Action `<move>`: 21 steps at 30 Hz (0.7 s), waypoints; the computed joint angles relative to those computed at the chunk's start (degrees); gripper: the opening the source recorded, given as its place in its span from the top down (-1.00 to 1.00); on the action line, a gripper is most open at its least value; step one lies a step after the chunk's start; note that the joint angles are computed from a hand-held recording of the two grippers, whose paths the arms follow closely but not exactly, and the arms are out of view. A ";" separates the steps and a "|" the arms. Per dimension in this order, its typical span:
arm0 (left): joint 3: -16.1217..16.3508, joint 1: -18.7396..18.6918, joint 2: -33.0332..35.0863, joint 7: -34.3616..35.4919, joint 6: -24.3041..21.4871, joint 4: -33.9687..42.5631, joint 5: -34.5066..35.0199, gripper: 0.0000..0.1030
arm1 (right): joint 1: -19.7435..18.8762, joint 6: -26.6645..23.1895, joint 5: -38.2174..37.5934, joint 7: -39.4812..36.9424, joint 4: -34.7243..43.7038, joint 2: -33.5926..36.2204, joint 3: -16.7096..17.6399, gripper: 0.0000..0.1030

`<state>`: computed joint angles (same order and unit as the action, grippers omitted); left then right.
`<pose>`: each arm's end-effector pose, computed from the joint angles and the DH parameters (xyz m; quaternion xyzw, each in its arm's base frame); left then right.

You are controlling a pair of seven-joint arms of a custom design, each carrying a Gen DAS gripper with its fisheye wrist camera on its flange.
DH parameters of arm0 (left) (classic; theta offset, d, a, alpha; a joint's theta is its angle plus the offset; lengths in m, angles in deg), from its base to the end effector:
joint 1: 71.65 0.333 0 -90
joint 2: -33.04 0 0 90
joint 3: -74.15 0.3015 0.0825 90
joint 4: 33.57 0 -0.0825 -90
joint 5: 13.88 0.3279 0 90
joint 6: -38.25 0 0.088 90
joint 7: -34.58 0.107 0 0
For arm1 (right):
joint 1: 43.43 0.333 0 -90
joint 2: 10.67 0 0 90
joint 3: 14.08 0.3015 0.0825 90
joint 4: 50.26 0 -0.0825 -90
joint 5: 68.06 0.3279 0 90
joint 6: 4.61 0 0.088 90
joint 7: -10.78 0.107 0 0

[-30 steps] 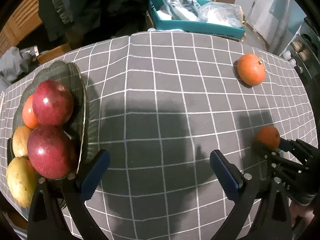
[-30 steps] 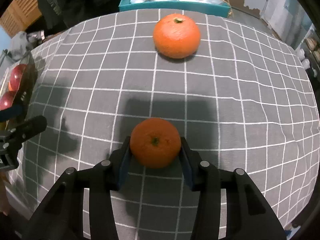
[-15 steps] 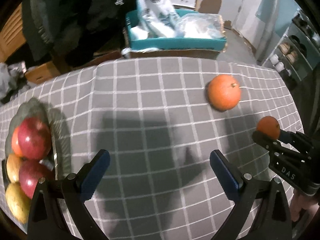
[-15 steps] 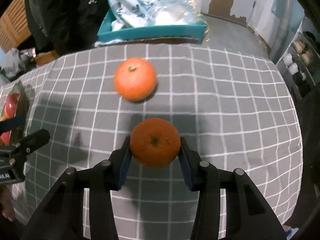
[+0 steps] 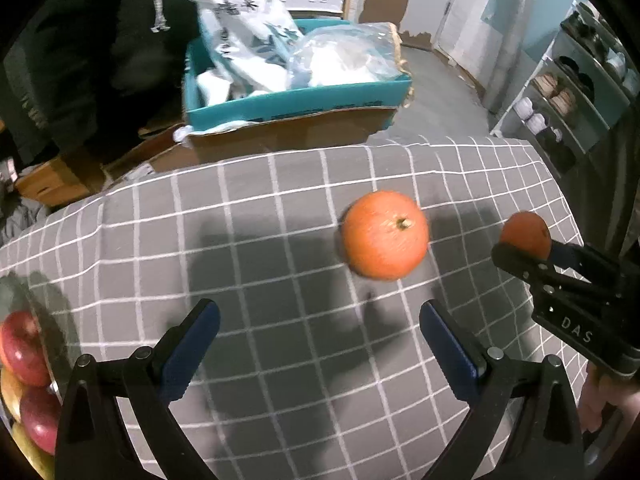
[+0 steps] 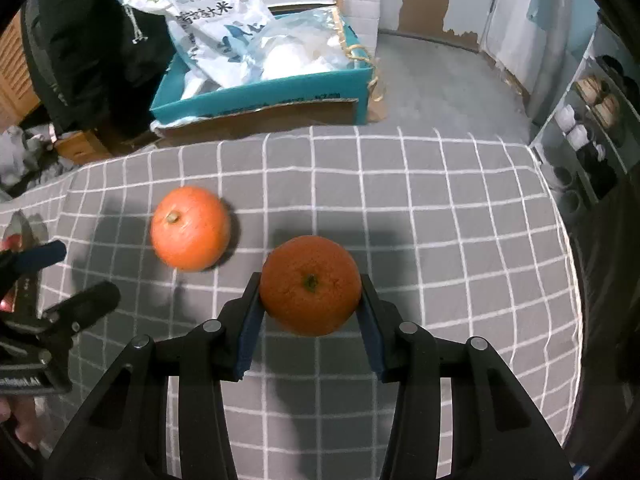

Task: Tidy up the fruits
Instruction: 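Grasp the orange with the left gripper while the right gripper holds the tangerine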

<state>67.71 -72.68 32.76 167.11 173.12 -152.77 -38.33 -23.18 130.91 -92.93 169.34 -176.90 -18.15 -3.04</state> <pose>0.5174 -0.0737 0.4709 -0.4505 0.8661 -0.2126 0.0423 0.4153 0.2497 0.4770 -0.5464 0.8058 -0.1708 0.1512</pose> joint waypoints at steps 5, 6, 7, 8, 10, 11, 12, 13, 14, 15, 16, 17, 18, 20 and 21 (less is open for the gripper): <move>-1.34 -1.08 2.30 -1.97 -0.40 1.90 0.86 -0.96 | -0.97 0.91 -0.04 -1.06 -0.39 0.32 -1.04 0.15; -1.57 -1.18 2.76 -2.41 -0.47 2.26 0.99 -0.96 | -1.16 1.21 -0.01 -0.98 -0.60 0.30 -1.16 0.15; -1.87 -1.36 3.34 -3.10 -0.38 2.69 1.16 -0.96 | -1.35 1.58 0.17 -0.89 -0.90 0.21 -1.29 0.15; -2.12 -1.45 3.84 -3.65 -0.36 3.07 1.22 -0.96 | -1.54 1.92 0.30 -0.84 -1.15 0.17 -1.39 0.15; -2.58 -1.59 4.41 -4.46 -0.18 3.43 1.09 -0.96 | -1.91 2.41 0.29 -0.51 -1.66 0.10 -1.48 0.15; -2.81 -1.72 4.94 -5.10 0.06 3.74 1.30 -0.96 | -2.05 2.69 0.29 -0.30 -1.98 -0.07 -1.48 0.15; -3.04 -1.77 5.29 -5.38 0.15 3.89 1.30 -0.96 | -2.20 3.18 0.36 -0.02 -2.43 -0.26 -1.49 0.15; -3.25 -1.84 5.77 -5.70 0.00 4.21 1.59 -0.96 | -2.34 3.64 0.54 0.06 -2.80 -0.34 -1.51 0.15; -3.43 -1.93 6.26 -6.21 -0.05 4.47 2.11 -0.96 | -2.46 3.78 0.59 0.02 -2.96 -0.30 -1.47 0.15; -3.61 -2.00 6.70 -6.70 0.07 4.62 2.55 -0.95 | -2.54 3.72 0.60 0.01 -3.06 -0.30 -1.40 0.15; -3.75 -2.00 7.04 -7.32 0.15 4.75 2.85 -0.93 | -2.60 3.60 0.51 0.17 -3.06 -0.21 -1.30 0.15; -3.91 -1.87 7.19 -7.41 0.11 4.80 2.61 -0.89 | -2.69 3.76 0.48 0.41 -3.29 -0.27 -1.30 0.15; -4.05 -1.74 7.41 -7.37 0.03 4.93 2.34 -0.86 | -2.76 4.02 0.52 0.56 -3.44 -0.27 -1.32 0.15; -4.22 -1.62 7.82 -7.73 0.06 5.17 2.48 -0.65 | -2.89 4.42 0.64 0.70 -3.83 -0.36 -1.36 0.15; -4.27 -1.57 8.10 -8.08 0.02 5.39 2.73 -0.58 | -2.97 4.59 0.65 0.74 -4.04 -0.45 -1.38 0.15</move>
<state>63.44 -74.26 40.86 159.03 173.14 -147.38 -35.60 -26.15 135.50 -92.28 170.08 -180.93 -18.60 -4.43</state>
